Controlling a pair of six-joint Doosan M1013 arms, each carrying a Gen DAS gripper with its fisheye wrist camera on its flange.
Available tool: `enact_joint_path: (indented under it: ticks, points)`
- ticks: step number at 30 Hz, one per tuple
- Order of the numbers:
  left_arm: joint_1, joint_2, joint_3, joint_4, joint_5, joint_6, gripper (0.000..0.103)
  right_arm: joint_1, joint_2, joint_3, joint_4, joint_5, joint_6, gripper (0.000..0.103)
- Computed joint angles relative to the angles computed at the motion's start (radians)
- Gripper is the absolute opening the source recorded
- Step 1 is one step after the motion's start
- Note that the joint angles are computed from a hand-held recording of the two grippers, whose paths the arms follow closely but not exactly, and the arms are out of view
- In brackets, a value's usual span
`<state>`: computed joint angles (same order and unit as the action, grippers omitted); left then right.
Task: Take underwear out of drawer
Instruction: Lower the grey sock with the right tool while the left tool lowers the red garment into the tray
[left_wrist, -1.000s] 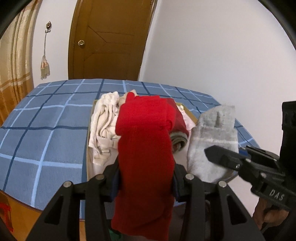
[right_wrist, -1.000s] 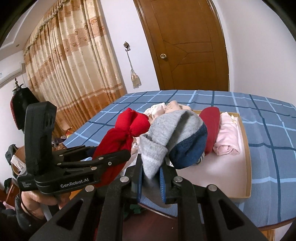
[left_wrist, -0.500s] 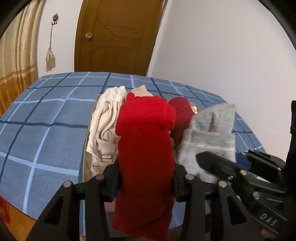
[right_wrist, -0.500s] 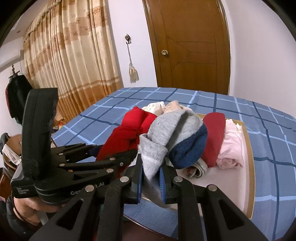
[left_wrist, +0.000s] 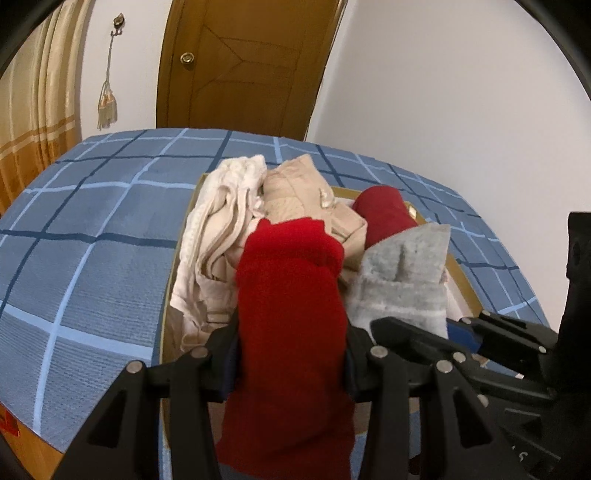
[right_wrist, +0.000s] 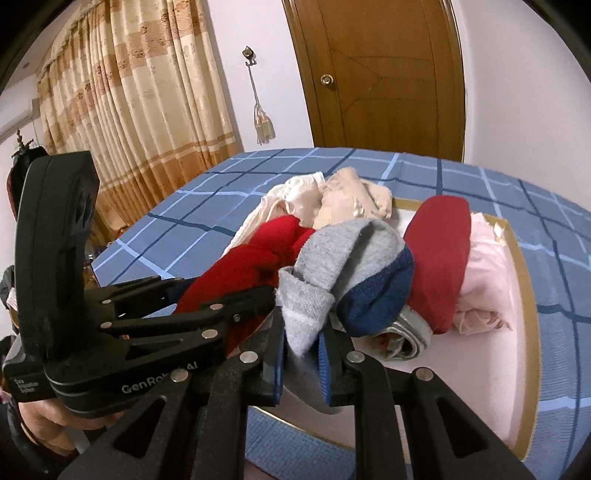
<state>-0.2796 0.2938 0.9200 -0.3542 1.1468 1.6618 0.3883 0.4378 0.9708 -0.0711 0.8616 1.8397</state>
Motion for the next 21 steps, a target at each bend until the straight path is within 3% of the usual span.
enact_joint_path:
  ticks: [16, 20, 21]
  points:
    - [-0.001, 0.017, 0.000, 0.021, 0.010, -0.010, 0.044, -0.037, 0.038, -0.004, 0.131, 0.016, 0.005, 0.017]
    - [-0.003, 0.013, 0.010, 0.040, -0.010, -0.030, 0.052, -0.042, 0.040, 0.005, 0.147, 0.010, 0.018, 0.017]
    - [-0.011, 0.010, 0.015, 0.077, -0.023, -0.044, 0.061, -0.043, 0.037, 0.009, 0.150, 0.003, 0.020, 0.017]
